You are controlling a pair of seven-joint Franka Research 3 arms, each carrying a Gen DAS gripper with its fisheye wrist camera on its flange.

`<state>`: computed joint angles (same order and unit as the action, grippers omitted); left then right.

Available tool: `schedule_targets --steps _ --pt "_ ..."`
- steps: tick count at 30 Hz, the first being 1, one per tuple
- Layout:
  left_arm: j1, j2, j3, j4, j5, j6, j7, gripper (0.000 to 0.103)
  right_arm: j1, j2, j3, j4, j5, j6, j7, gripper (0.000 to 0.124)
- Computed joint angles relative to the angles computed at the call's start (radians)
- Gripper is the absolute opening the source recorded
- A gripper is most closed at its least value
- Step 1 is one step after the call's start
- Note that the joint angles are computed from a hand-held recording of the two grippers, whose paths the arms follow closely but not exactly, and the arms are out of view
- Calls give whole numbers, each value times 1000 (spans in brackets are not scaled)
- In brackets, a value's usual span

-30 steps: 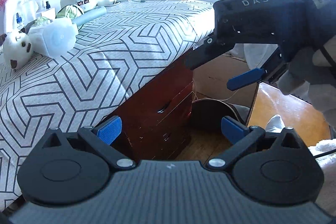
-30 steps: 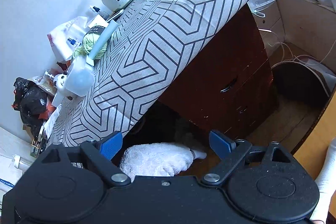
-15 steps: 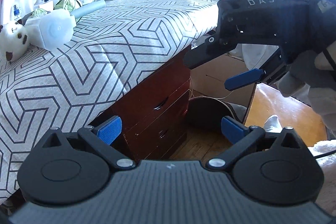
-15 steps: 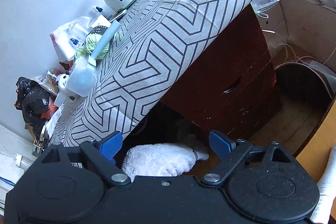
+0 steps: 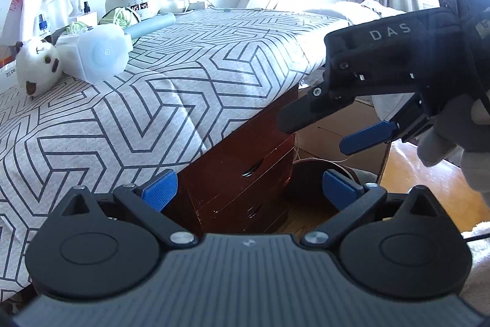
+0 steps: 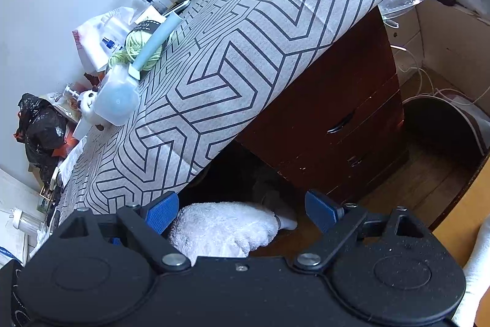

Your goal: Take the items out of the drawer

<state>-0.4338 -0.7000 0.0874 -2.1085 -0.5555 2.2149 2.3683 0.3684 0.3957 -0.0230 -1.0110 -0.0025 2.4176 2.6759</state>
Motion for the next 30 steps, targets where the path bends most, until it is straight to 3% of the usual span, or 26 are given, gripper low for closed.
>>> schedule_targets --steps 6,11,18,25,30 --pt "24 47 0 52 8 -83 -44 103 -1 6 0 7 5 7 -4 93" --pt "38 16 -21 5 -4 -2 -36 103 -3 12 2 13 13 10 -8 93" --pt "16 15 -5 0 -6 1 -17 103 -3 18 1 20 19 14 -5 93" --pt "43 52 -14 43 7 -87 -90 103 -7 21 3 20 31 18 -6 93" --pt "49 30 -21 21 1 -47 -70 103 -7 19 2 15 35 23 -1 93"
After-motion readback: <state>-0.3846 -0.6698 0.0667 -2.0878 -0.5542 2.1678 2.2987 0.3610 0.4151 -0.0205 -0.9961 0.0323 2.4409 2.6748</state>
